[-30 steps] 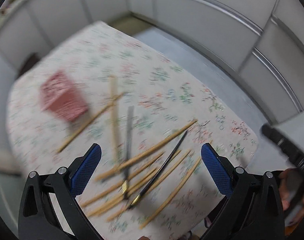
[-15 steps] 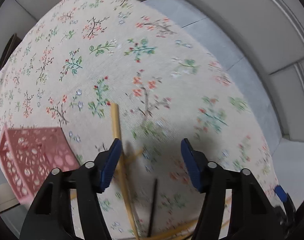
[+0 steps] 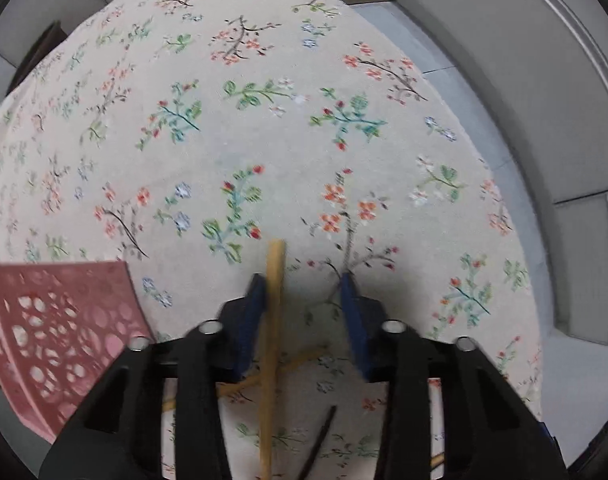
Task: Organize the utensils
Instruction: 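Grasp a wooden chopstick with the left tool while the right tool grasps another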
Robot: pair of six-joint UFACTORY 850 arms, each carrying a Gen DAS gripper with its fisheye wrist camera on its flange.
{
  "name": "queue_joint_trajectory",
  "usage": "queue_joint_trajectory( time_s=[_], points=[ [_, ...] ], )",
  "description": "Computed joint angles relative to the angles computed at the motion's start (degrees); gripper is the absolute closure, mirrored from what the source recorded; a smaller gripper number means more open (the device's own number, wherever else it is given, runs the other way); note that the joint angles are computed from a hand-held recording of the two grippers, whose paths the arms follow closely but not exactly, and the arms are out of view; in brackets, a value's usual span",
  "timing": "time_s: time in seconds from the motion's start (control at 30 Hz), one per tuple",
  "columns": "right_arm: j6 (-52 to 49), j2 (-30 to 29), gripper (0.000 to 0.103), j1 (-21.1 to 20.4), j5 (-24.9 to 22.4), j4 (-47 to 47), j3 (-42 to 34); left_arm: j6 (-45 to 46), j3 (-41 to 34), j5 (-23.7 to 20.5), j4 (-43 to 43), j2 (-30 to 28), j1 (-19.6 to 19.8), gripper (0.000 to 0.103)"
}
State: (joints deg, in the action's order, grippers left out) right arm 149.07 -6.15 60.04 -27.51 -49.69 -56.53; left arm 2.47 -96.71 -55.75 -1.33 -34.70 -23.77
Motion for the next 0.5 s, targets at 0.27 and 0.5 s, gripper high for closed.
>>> queue_joint_trajectory(
  time_s=[0.27, 0.5],
  points=[
    [-6.1, -1.5, 0.007, 0.1, -2.1, 6.4, -2.7, 6.3, 17.3, 10.6, -3.7, 15.1, -0.6, 0.097],
    [-13.6, -4.1, 0.01, -2.5, 5.3, 19.6, -6.0, 22.3, 33.8, 16.4, -16.5, 40.1, 4.1, 0.097]
  ],
)
